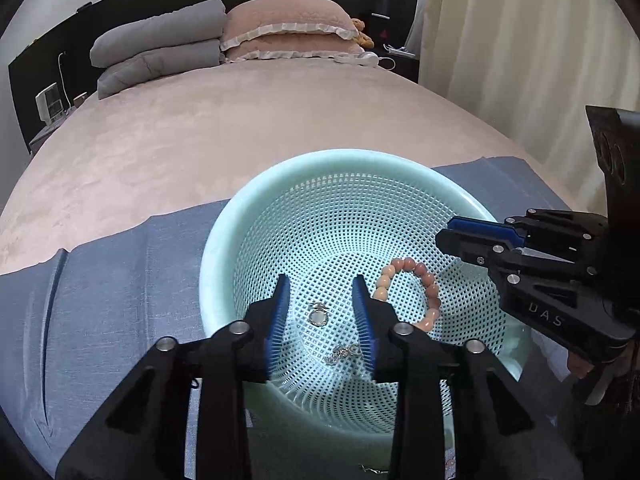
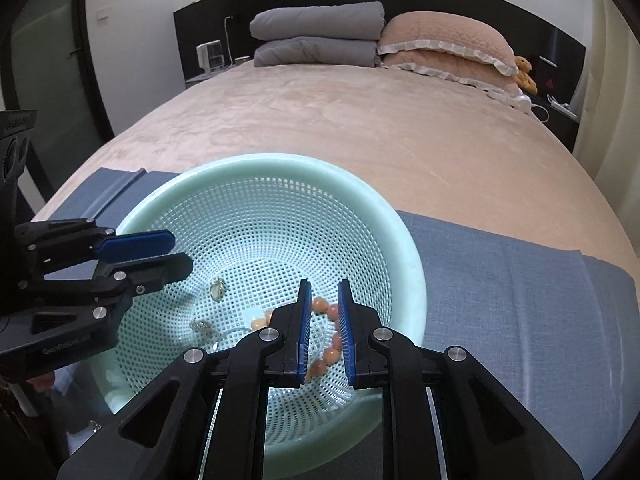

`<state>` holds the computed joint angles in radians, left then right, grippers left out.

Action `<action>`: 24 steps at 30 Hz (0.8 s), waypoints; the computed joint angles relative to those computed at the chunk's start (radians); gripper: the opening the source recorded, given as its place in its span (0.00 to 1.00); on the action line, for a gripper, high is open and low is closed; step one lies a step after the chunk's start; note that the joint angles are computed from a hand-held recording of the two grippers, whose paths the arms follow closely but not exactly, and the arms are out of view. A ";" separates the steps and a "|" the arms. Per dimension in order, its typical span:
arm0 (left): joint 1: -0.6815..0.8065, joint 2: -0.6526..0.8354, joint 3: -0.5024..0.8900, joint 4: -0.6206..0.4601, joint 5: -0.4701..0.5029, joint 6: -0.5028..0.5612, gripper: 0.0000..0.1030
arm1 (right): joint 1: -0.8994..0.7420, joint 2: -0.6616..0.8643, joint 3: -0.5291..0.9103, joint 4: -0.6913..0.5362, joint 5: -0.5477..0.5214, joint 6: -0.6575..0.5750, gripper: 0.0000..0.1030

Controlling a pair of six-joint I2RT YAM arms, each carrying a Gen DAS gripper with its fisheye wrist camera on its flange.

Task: Organize jewelry
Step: 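Lift both items into the green basket and open both tools, then grasp a silver pendant ring with the left tool while the right tool grasps the pink bead necklace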

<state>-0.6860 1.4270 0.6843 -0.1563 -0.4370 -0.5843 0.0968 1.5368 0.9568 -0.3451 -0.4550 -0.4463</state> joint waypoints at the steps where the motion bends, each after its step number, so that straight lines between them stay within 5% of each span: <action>1: -0.014 -0.015 0.003 -0.021 -0.021 -0.006 0.39 | -0.012 -0.024 -0.007 -0.005 -0.010 0.000 0.27; 3: -0.037 -0.056 0.003 -0.059 -0.041 -0.024 0.41 | -0.040 -0.085 -0.033 -0.015 -0.039 -0.008 0.38; 15: -0.335 -0.220 0.015 -0.399 -0.254 -0.320 0.47 | -0.178 -0.378 -0.127 -0.243 -0.155 -0.147 0.44; 24: -0.573 -0.156 0.026 -0.588 -0.334 -0.632 0.47 | -0.229 -0.500 -0.246 -0.335 -0.176 -0.224 0.44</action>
